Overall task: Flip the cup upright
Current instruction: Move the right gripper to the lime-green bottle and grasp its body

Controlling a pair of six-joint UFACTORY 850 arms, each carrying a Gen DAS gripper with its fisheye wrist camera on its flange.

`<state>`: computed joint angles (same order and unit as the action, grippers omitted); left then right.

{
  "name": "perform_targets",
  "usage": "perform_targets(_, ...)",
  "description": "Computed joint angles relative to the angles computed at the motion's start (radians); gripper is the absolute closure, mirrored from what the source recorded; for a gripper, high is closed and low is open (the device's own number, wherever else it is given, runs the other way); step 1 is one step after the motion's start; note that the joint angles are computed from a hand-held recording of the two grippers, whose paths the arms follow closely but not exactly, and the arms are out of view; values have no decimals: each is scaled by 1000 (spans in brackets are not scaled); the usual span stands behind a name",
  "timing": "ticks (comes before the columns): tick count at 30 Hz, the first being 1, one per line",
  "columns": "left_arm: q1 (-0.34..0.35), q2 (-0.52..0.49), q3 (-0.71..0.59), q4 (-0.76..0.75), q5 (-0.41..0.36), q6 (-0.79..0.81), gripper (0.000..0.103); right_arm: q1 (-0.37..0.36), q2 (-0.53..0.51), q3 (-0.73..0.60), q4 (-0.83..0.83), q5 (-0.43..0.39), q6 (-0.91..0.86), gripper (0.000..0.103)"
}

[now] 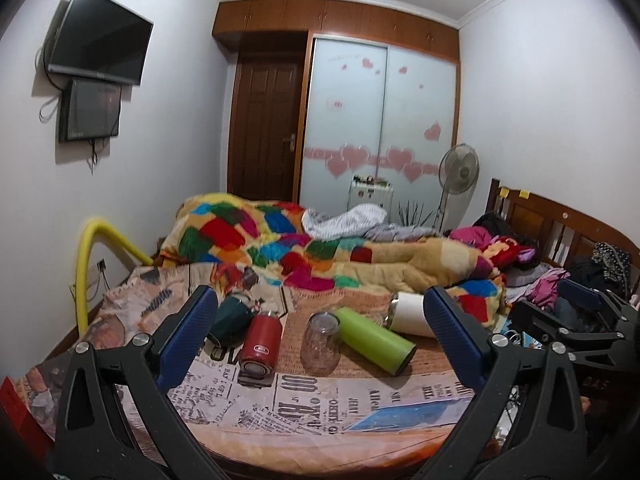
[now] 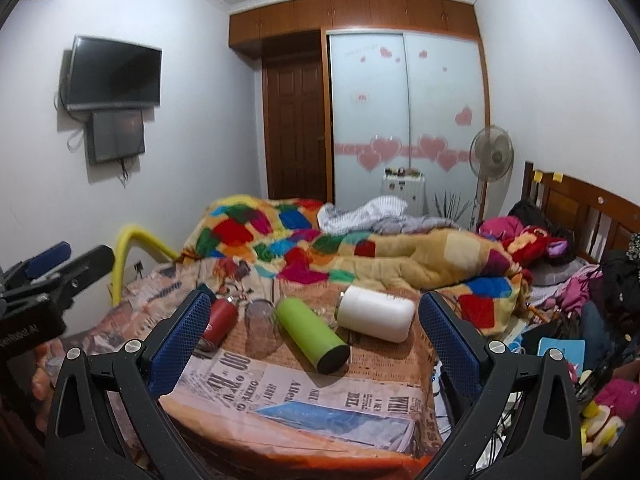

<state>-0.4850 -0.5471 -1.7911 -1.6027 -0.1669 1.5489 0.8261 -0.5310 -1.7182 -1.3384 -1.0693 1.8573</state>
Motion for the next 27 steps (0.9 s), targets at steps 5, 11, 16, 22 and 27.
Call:
perform_targets(5,3,-144,-168,523,6,-523,0,-85,-47,-43,123,108,-142,0)
perform_targets(11,7,-318,-397,1130,-94,-1146,0,-199,-128,-144,413,258,-487,0)
perform_targets(16,2,-400,-498,1317,-146,-1331,0,-281,-223,-278,726,320,-848,5)
perform_targets(22,0,-461,-573,1375,-194,-1384,0,-365,-395,-519,1126,216,-1251,26)
perform_targets(27,-3,-495,-623,1412,-230,-1415,0,-390,-526,-726,1216,85,-1347,36)
